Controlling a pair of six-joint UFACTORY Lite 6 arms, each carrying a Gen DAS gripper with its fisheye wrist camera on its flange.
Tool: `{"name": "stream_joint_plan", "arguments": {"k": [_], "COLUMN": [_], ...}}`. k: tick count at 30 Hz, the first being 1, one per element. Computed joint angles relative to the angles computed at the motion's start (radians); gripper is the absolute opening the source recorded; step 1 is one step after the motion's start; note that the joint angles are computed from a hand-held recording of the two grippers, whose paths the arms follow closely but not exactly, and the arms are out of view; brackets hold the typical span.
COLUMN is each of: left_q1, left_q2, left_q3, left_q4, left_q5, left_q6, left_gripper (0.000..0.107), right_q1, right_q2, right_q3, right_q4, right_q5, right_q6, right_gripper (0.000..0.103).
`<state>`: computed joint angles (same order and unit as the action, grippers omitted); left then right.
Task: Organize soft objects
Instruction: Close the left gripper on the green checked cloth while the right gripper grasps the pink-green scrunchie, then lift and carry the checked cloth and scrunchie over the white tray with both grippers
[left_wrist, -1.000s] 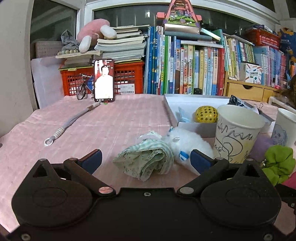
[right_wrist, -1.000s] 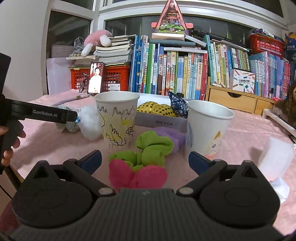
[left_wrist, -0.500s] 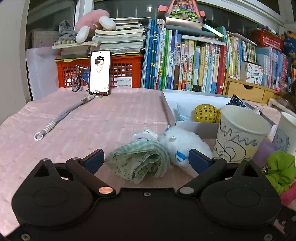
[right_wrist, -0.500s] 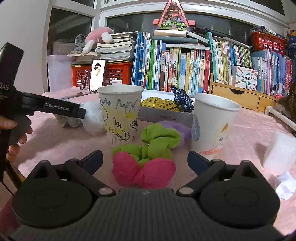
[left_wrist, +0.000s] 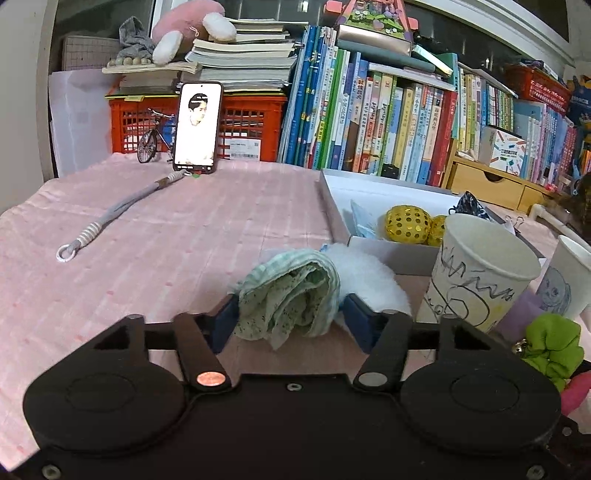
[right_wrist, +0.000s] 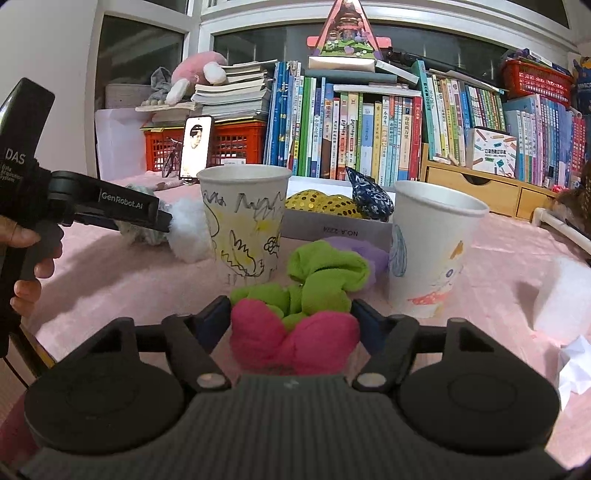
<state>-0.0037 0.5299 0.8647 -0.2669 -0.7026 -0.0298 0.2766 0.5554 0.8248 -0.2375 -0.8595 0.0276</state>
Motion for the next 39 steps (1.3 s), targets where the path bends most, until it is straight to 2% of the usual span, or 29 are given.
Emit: {"name": "stream_joint_plan", "arguments": {"k": [4,6,9,27,39], "left_q1": [-0.016,-0.022,-0.018,-0.04,-0.074], "left_q2": [-0.003,-0.004,-0.015,-0.189,-0.302], "left_q3": [0.005,0.008,-0.002,-0.136,-0.106], "left_q4": [-0.047,-0.081,-0.082,-0.126,-0.119], "left_q5": [0.016,0.026,0.022,-0.024,0.047], "left_q6": [0.045,0.064,0.045,0.07,0.115], "left_gripper": [0.037,0.025,0.022,0.02,0.02], "right_q1": [0.007,0.004,0.002,-0.04,-0.11], "right_q2": [-0.005,-0.006,-0.012,-0.112,-0.263], "right_q3": [-0.005,-0.008,-0.019,-0.079,-0.103], "right_q4": [0.008,0.004,0.001,-0.055,-0.17], "right_q5": [-0.002,-0.006,-0.02,-0.058,-0.074], "right_q6": [-0.021,-0.023,-0.023,0.027,0.144], "right_gripper": [0.068,0.066,0.063,0.055,0.053]}}
